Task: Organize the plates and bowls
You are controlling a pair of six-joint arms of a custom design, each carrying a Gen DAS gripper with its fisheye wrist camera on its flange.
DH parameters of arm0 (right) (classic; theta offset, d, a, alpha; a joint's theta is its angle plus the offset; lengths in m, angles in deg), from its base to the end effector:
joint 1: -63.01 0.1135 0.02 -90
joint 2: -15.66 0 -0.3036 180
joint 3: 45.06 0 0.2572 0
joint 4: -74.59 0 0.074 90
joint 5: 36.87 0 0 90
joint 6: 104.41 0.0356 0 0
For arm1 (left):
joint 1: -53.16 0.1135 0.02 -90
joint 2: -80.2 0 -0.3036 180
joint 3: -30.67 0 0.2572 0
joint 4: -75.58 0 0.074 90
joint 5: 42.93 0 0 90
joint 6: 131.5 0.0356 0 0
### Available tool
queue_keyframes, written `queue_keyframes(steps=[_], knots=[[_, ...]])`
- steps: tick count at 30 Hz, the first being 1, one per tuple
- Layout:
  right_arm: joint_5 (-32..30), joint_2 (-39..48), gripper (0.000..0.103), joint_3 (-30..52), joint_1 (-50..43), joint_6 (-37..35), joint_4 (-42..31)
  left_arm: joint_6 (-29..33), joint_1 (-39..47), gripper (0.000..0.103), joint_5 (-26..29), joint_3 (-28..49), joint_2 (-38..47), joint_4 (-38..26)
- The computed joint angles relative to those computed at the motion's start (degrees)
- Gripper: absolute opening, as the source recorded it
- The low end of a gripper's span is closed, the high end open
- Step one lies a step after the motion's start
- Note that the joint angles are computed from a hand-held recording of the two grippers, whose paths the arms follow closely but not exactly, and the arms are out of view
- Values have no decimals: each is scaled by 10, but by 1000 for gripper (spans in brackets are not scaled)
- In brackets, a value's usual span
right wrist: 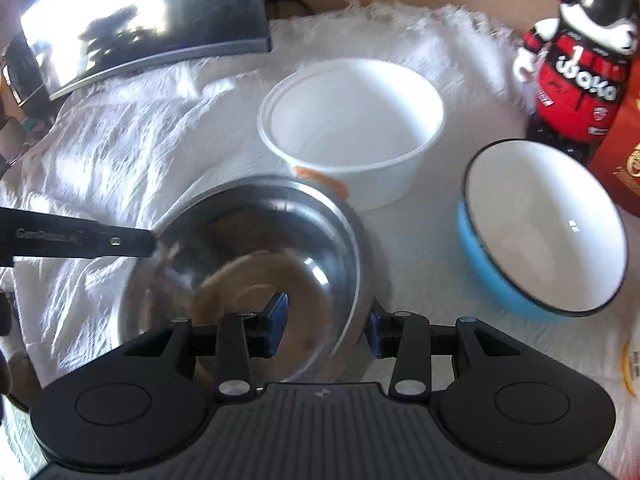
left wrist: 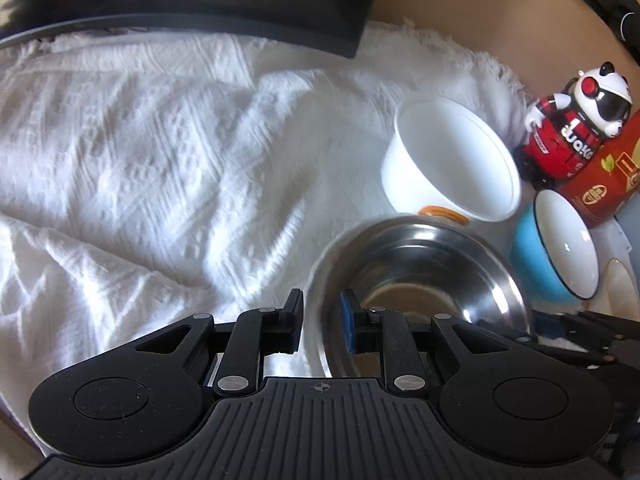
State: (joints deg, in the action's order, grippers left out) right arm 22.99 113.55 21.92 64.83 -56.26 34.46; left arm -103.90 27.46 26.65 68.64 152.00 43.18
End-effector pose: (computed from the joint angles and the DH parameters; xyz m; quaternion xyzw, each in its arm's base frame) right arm 0.3157 0.0279 0.1830 -0.3940 0.8682 0.1865 0.2372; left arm 0.1695 -0.0678 0.1605 -0.3378 0.9026 -0.0163 0.2663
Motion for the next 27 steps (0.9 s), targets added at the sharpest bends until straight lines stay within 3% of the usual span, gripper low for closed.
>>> queue_keyframes(steps=[3,11,23,27], knots=[[2,1,40,2,-12,10,10,-1,-8,28,-17,2,6,-9],[29,31,44,2,-5,26,12,9,6,33,4,-16,10,30],[32,62,48,4,11,62,-11,44,55,29,83,-47,79,140],[33,46,47,-7,7,49,-15,26,41,28,78,-43,82,131]])
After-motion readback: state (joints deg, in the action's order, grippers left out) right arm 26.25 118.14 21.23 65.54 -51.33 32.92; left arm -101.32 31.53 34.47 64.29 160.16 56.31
